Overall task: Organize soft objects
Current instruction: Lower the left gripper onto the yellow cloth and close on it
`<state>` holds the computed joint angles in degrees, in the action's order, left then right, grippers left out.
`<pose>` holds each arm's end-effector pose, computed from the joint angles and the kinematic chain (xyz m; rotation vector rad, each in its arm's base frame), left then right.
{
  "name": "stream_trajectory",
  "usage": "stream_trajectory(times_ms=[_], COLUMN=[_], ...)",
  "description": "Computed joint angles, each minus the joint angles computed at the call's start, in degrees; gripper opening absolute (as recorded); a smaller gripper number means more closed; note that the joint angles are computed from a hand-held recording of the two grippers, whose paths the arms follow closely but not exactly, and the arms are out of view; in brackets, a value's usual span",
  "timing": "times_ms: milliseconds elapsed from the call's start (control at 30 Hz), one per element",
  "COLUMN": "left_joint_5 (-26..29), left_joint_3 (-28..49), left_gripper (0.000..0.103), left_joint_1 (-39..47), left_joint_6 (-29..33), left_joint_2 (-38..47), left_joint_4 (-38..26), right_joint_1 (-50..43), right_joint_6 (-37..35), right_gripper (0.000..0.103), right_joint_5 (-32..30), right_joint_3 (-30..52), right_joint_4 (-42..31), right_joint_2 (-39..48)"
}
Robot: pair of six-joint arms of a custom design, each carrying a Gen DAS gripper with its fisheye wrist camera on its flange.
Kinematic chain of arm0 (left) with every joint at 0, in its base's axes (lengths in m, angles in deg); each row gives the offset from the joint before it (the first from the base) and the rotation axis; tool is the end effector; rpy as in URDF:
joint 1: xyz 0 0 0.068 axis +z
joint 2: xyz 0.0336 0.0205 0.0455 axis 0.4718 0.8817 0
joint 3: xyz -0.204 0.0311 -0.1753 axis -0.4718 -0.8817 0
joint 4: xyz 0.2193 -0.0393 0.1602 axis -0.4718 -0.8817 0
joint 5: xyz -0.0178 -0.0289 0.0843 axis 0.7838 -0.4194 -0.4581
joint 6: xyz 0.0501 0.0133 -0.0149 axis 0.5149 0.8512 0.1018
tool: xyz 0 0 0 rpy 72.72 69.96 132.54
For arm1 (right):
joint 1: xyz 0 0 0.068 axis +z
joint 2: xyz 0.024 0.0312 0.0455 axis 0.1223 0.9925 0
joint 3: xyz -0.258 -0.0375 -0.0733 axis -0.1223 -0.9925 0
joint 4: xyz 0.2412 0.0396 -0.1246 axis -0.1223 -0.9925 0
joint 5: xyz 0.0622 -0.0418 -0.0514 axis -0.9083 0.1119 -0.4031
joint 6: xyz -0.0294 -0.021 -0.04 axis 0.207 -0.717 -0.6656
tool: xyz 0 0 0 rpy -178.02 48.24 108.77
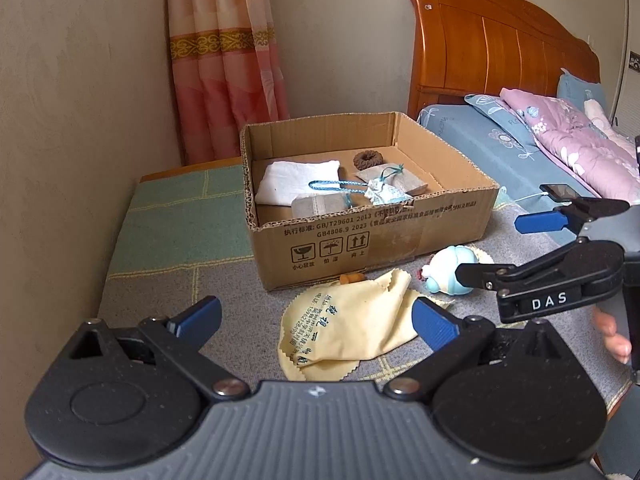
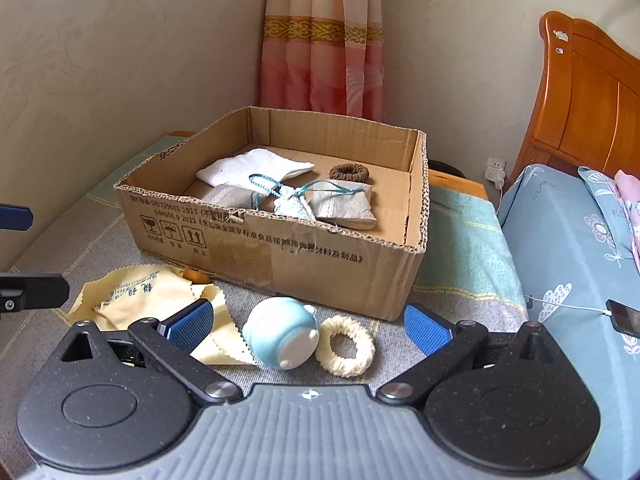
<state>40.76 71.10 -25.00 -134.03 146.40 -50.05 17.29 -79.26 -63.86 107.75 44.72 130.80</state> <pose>0.2231 -0.2574 0.1139 -0.1983 2.2755 0.0974 0.3641 0.0787 0.0700 -0.8390 2.1483 0.3007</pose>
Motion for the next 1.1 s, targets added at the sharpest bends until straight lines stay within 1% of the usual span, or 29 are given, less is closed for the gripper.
stream_trajectory(times_ms=[133, 367, 700, 800, 833, 1100], left_joint_5=[1.55, 4.17, 8.52, 9.63, 10.02, 12.82], left_joint_3=[0.49, 1.87, 4.7, 5.46, 5.68, 7.6], left_gripper=[0.101, 0.101, 0.101, 0.101, 0.101, 0.101], left_joint_1=[0.79, 2.1, 4.23, 4.67, 4.82, 6.14], left_joint_6=[0.55, 2.12, 4.47, 4.48, 4.44, 4.68], left_joint_2=[1.17, 3.67, 8.2, 9.52, 9.91, 13.28], left_joint_4=[0.5, 1.35, 2.82, 2.82, 2.77, 2.85], right_joint_1=[-0.24, -1.81, -4.26, -4.05, -4.4, -4.9], right_joint_6=[0.56, 0.48, -2.07, -2.11, -2.0, -1.4], right_gripper=[0.103, 0.103, 0.103, 0.103, 0.103, 0.103], right_joint_5=[0.9, 1.71, 1.63, 3.07, 2.2, 1.3], right_joint_3=[-0.52, 0.82, 2.66, 3.84, 4.25, 6.83], right_joint_4=[1.69, 1.17, -0.39, 0.19, 0.66, 2.51], right_joint_2=[1.6, 4.34, 7.68, 9.46, 10.04, 12.72])
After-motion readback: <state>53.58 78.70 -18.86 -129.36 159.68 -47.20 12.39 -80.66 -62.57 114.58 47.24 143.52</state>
